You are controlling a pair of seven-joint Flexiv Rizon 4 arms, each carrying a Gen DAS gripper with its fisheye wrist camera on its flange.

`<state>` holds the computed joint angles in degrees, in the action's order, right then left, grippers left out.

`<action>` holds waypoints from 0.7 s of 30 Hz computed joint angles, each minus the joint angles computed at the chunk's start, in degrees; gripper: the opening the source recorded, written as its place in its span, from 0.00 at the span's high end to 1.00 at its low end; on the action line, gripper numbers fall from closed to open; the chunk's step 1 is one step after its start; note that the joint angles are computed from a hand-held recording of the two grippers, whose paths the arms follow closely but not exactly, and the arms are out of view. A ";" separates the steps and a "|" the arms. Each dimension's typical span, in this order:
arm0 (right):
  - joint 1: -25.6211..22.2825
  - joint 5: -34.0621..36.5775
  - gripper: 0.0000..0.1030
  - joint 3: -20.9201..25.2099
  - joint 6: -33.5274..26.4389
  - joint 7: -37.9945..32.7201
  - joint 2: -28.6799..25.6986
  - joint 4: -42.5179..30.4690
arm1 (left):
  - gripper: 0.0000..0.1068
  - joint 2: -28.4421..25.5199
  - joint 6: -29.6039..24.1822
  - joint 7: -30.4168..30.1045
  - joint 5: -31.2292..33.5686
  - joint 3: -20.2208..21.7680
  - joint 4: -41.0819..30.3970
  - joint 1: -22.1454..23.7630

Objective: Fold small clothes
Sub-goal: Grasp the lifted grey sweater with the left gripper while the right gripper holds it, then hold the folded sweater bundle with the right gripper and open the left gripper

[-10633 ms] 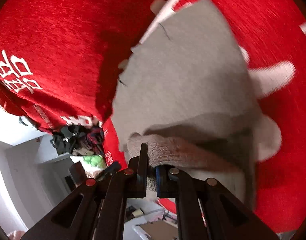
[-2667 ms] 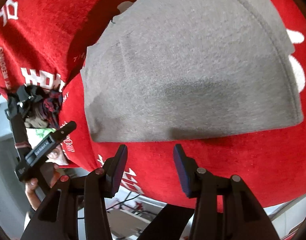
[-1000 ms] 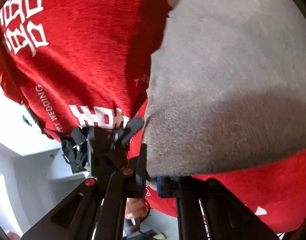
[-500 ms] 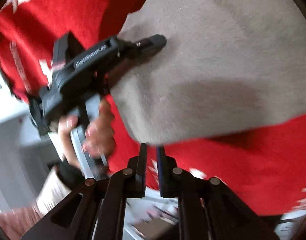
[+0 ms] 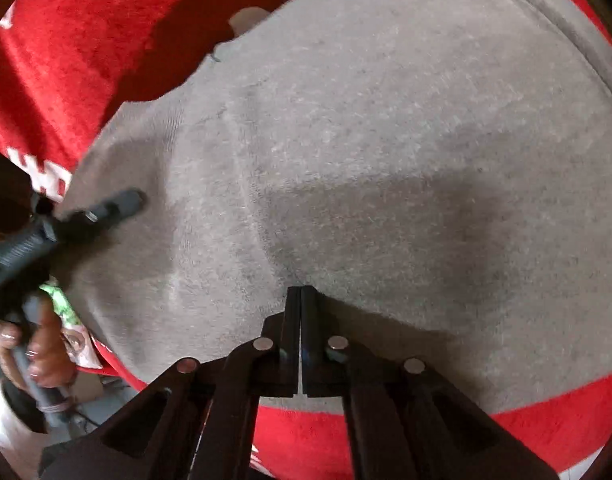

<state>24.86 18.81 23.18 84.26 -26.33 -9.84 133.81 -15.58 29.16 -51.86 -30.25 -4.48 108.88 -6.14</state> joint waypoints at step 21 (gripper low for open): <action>0.55 68.11 0.97 -9.67 1.34 -49.18 18.86 4.68 | 0.68 -5.11 5.46 -15.25 18.47 -6.29 -9.42 -20.23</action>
<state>25.41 86.92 13.50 85.59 -75.51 9.02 138.48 -20.69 34.62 -67.11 -11.78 -10.77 99.46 -26.37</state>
